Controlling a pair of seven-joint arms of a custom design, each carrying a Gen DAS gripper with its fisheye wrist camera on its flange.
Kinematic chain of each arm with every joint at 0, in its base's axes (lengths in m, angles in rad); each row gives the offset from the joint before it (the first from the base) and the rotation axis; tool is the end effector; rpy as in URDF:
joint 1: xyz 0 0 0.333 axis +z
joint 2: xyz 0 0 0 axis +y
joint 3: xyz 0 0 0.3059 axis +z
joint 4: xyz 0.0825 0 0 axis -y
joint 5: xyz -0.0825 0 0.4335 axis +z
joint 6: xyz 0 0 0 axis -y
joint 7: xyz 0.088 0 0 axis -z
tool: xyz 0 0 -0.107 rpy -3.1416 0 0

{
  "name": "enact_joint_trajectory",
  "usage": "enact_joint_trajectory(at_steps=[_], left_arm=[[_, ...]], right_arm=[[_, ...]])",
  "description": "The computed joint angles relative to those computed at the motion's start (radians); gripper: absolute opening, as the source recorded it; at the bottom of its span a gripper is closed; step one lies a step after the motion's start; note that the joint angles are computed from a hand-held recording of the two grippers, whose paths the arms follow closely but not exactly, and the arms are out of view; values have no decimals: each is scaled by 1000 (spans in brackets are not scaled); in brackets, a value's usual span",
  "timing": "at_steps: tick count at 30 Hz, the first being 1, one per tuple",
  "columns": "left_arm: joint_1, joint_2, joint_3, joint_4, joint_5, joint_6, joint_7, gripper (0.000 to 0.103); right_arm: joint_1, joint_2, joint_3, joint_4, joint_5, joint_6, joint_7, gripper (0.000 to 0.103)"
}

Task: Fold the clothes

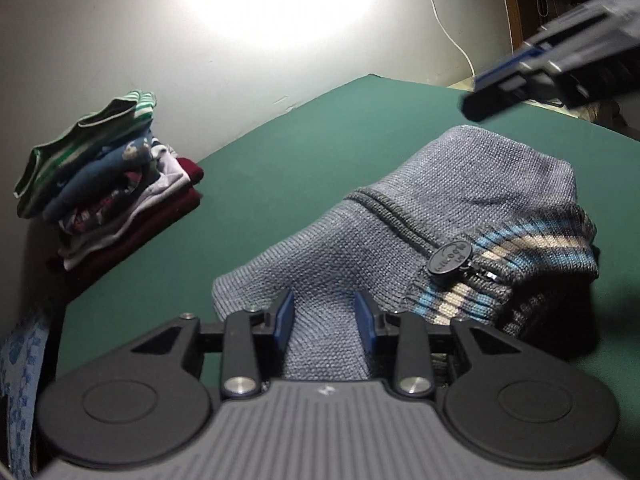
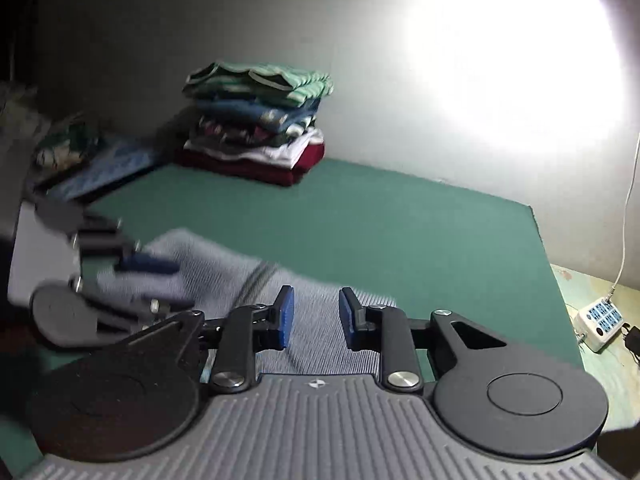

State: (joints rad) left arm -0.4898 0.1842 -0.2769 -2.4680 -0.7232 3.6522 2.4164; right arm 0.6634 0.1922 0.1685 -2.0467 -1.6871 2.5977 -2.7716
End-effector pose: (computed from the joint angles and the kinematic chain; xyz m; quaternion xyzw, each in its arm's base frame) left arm 0.4355 -0.3015 0.2752 -0.3497 0.8257 -0.3126 0.3133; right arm 0.4158 0.4830 0.3293 -0.6933 0.5177 -0.3277 0.3795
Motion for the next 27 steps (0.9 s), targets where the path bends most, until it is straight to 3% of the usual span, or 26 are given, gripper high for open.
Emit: enact_joint_trajectory(at_steps=[2, 6, 9, 11, 18, 21, 25, 27], left_arm=[[-13, 10, 3, 5, -20, 19, 31, 34], [-7, 9, -2, 0, -15, 23, 30, 35], [4, 5, -8, -13, 8, 33, -7, 35], [4, 9, -11, -18, 17, 49, -21, 35], [10, -18, -9, -34, 36, 28, -15, 38], [65, -88, -25, -94, 182, 11, -174, 43], [130, -151, -14, -134, 429, 26, -446, 60], [138, -134, -7, -108, 448, 17, -486, 61]], right_arm=[[-4, 48, -11, 65, 3, -24, 14, 28], [10, 169, -41, 162, 144, -56, -61, 25], [31, 169, -66, 129, 173, -47, -39, 25], [41, 150, -81, 87, 123, -31, 60, 25], [42, 109, -71, 55, 75, -56, 141, 27], [54, 67, -50, 21, -5, -103, 213, 28], [43, 82, -23, 25, 44, -80, 151, 28], [45, 99, -20, 31, 81, -72, 118, 28]])
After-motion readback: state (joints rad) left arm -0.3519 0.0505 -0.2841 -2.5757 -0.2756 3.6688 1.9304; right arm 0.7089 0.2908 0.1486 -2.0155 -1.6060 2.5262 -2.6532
